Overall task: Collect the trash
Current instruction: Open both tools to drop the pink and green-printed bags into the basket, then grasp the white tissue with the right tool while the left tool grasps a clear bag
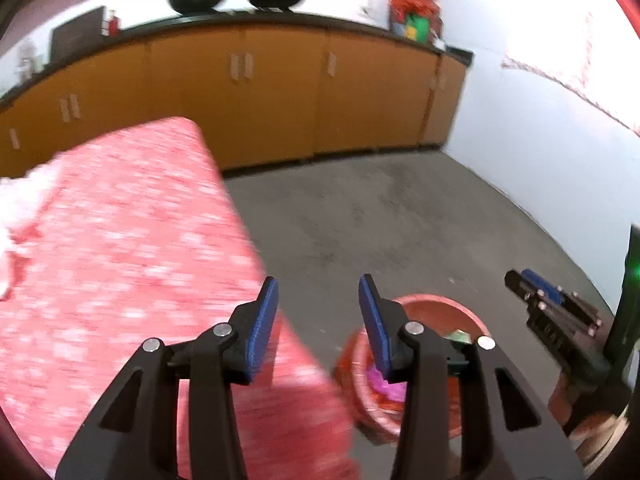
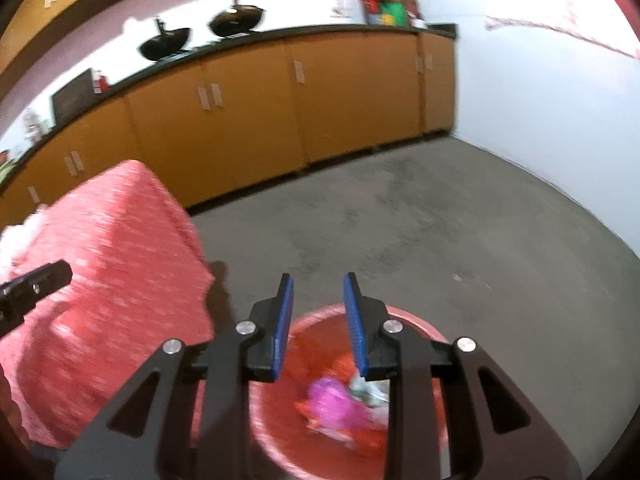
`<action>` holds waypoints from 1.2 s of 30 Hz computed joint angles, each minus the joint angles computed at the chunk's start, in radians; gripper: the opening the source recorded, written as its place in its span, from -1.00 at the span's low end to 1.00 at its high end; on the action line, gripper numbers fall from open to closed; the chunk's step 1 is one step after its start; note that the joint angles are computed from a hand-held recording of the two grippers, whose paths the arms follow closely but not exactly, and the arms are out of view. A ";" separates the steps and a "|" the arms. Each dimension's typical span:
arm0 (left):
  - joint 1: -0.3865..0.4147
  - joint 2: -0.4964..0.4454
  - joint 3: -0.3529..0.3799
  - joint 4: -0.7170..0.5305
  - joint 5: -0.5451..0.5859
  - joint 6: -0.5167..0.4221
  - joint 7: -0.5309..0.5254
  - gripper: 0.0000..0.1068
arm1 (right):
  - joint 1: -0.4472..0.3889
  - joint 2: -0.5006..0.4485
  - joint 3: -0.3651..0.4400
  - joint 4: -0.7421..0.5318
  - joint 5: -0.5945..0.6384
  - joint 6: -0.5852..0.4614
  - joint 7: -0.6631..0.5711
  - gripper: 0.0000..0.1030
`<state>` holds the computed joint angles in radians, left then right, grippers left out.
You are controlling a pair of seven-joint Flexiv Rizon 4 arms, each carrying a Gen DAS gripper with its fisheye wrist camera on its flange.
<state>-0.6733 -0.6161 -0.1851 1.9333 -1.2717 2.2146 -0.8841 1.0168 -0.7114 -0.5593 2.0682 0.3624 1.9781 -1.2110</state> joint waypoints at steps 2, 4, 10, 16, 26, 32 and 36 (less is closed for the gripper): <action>0.009 0.048 0.017 0.086 0.034 0.045 -0.060 -0.17 | 0.023 0.022 0.001 -0.022 -0.027 -0.008 -0.018 -0.47; 0.020 0.098 0.034 0.175 0.056 0.090 -0.116 -0.14 | 0.043 0.036 0.001 -0.050 -0.050 -0.023 -0.033 -0.47; 0.063 0.217 0.060 0.402 0.010 0.222 -0.221 -0.10 | 0.036 0.071 0.111 -0.174 -0.165 -0.075 -0.052 -0.47; 0.119 0.297 0.066 0.569 -0.065 0.283 -0.329 -0.08 | -0.034 0.035 0.315 -0.356 -0.350 -0.155 -0.020 -0.47; 0.245 0.376 0.115 0.706 0.016 0.309 -0.478 0.06 | -0.174 -0.138 0.636 -0.688 -0.631 -0.358 0.047 -0.02; 0.296 0.390 0.134 0.734 0.091 0.300 -0.529 0.07 | -0.165 -0.232 0.672 -0.837 -0.727 -0.488 0.054 0.04; 0.314 0.380 0.138 0.722 0.108 0.290 -0.520 0.07 | -0.176 -0.275 0.707 -0.911 -0.741 -0.602 0.041 0.05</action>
<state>-0.3593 -0.2356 -0.0474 2.6551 -1.1642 2.5046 -1.4037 0.8412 -0.9866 0.1473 1.1577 -0.3782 1.3763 -1.1702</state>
